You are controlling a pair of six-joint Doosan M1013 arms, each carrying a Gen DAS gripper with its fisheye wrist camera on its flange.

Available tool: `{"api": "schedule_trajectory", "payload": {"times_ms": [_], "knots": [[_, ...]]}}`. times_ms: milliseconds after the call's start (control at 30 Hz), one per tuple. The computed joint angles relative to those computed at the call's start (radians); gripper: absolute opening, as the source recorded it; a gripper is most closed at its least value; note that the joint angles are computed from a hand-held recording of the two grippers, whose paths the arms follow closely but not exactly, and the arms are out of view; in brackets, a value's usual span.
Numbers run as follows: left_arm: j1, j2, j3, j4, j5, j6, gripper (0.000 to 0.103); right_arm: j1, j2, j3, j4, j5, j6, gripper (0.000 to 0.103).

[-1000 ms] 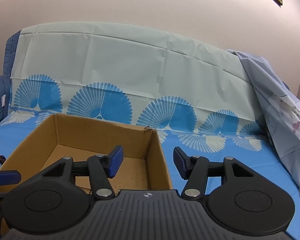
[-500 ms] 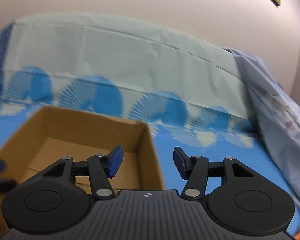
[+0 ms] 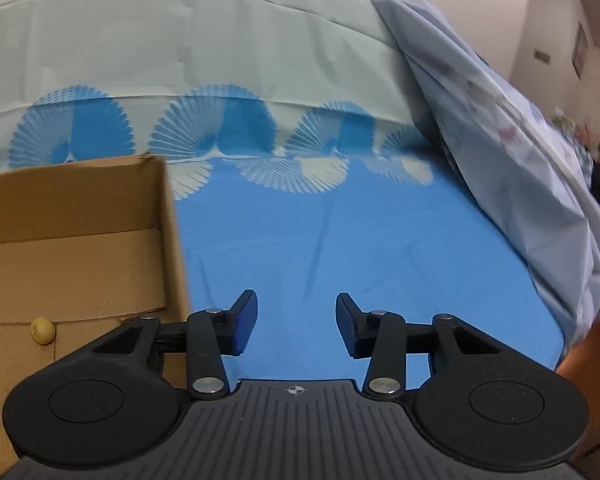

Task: Organize fruits
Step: 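Raise both open tools out of the box, then grasp another red tomato with the right tool while the left tool approaches an orange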

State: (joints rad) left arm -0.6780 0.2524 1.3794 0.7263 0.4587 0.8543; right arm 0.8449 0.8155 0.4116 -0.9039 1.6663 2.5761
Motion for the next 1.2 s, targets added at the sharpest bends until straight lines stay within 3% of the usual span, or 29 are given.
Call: {"api": "schedule_trajectory", "payload": {"times_ms": [67, 167, 233, 267, 300, 333, 433, 533, 567, 600, 633, 733, 800, 967, 1033, 1100, 1200], "knots": [[-0.007, -0.003, 0.005, 0.085, 0.022, -0.091, 0.051, -0.001, -0.036, 0.066, 0.007, -0.037, 0.058, 0.043], [-0.013, 0.009, -0.013, 0.142, 0.094, -0.154, 0.052, 0.013, -0.116, 0.208, -0.033, -0.197, 0.167, 0.045], [-0.004, 0.021, -0.036, 0.052, 0.136, -0.107, 0.053, 0.022, -0.136, 0.246, -0.059, -0.252, 0.177, 0.054], [0.003, 0.025, -0.046, -0.003, 0.150, -0.077, 0.053, 0.021, -0.139, 0.251, -0.052, -0.269, 0.168, 0.062], [0.010, 0.030, -0.057, -0.053, 0.158, -0.047, 0.053, 0.017, -0.141, 0.252, -0.021, -0.287, 0.150, 0.070], [0.017, 0.033, -0.065, -0.117, 0.166, -0.002, 0.053, 0.010, -0.140, 0.247, 0.035, -0.301, 0.118, 0.072], [0.032, 0.035, -0.070, -0.243, 0.158, 0.100, 0.053, 0.001, -0.103, 0.179, 0.121, -0.267, -0.002, 0.072], [0.025, 0.033, -0.065, -0.228, 0.155, 0.122, 0.054, -0.003, -0.065, 0.111, 0.163, -0.203, -0.078, 0.068], [0.025, 0.033, -0.063, -0.228, 0.152, 0.121, 0.054, -0.001, -0.052, 0.086, 0.170, -0.173, -0.095, 0.060], [0.026, 0.033, -0.062, -0.231, 0.149, 0.118, 0.054, -0.003, -0.039, 0.063, 0.179, -0.143, -0.108, 0.044], [0.029, 0.032, -0.060, -0.241, 0.142, 0.121, 0.054, -0.009, -0.032, 0.053, 0.189, -0.127, -0.113, 0.037], [0.037, 0.027, -0.054, -0.319, 0.112, 0.185, 0.054, -0.011, -0.050, 0.088, 0.201, -0.149, -0.084, 0.027], [0.039, 0.024, -0.049, -0.386, 0.090, 0.267, 0.053, -0.008, -0.039, 0.072, 0.178, -0.118, -0.091, 0.020], [0.014, 0.016, -0.028, -0.281, 0.064, 0.255, 0.054, -0.006, -0.054, 0.100, 0.162, -0.105, -0.061, 0.020], [0.018, 0.008, -0.014, -0.271, 0.034, 0.233, 0.054, 0.000, -0.068, 0.126, 0.143, -0.127, -0.064, 0.026], [0.019, 0.000, -0.001, -0.235, 0.015, 0.190, 0.054, 0.007, -0.084, 0.156, 0.113, -0.161, -0.052, 0.040], [0.018, -0.019, 0.026, -0.163, -0.015, 0.126, 0.054, 0.026, -0.114, 0.204, 0.044, -0.219, 0.005, 0.048]]}}
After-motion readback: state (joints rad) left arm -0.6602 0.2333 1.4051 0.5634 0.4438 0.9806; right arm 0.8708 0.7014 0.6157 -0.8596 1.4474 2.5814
